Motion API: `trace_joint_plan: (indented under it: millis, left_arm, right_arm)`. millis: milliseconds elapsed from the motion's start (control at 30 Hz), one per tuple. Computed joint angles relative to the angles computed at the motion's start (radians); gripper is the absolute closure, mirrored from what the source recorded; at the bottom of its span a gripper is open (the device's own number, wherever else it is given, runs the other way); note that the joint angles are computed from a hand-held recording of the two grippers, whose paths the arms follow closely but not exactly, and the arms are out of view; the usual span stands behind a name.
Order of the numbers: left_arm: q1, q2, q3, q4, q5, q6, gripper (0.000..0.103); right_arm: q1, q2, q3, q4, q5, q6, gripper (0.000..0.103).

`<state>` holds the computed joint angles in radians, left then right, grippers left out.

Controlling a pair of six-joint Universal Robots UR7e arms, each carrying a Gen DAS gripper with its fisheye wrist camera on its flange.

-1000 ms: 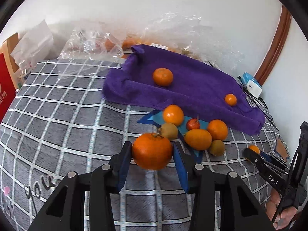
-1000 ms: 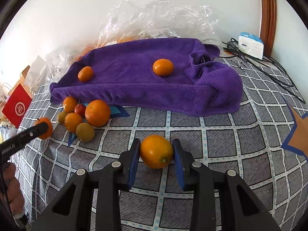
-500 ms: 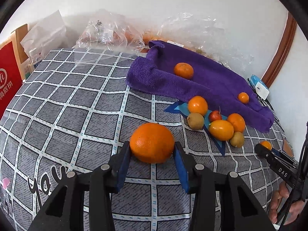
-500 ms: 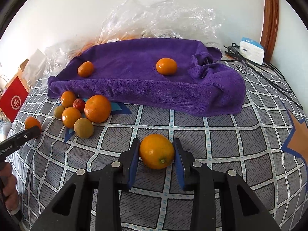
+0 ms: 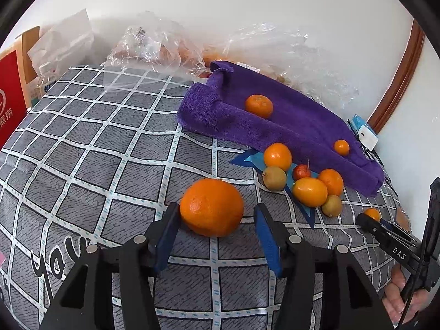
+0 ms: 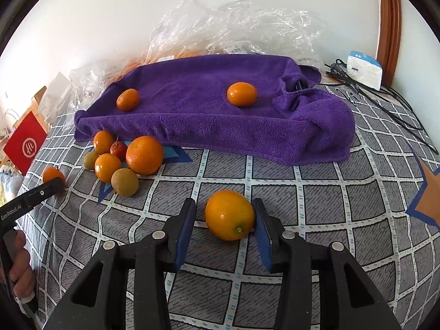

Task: Organize fruits
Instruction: 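Lift the held oranges off the tablecloth with both tools, then carry both oranges onto the purple towel and open both tools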

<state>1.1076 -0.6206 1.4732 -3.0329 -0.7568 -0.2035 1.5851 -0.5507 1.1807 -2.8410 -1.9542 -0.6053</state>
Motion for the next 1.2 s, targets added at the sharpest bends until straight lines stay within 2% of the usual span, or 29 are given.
trace_joint_plan:
  millis: [33, 100, 133, 600, 1000, 1200]
  left_arm:
    - [0.001, -0.001, 0.002, -0.007, -0.003, -0.001, 0.052]
    - [0.005, -0.006, 0.010, -0.022, -0.014, -0.013, 0.062]
    - [0.007, -0.009, 0.016, -0.036, -0.026, -0.017, 0.062]
    - [-0.012, 0.004, 0.045, -0.218, 0.026, 0.035, 0.062]
    - [-0.016, -0.003, 0.072, -0.284, 0.040, 0.036, 0.062]
    - [-0.026, 0.004, 0.066, -0.308, 0.060, 0.070, 0.062]
  right_arm:
    - [-0.001, -0.001, 0.001, 0.001, 0.005, 0.003, 0.062]
    - [-0.001, 0.000, 0.002, -0.012, -0.001, 0.005, 0.066]
    - [0.001, 0.002, 0.003, -0.024, -0.010, 0.005, 0.070]
    - [-0.005, -0.017, 0.033, -0.053, 0.031, 0.001, 0.070]
    - [0.000, -0.022, 0.047, -0.061, 0.031, -0.028, 0.070]
    - [-0.002, -0.024, 0.038, -0.050, 0.029, -0.002, 0.070]
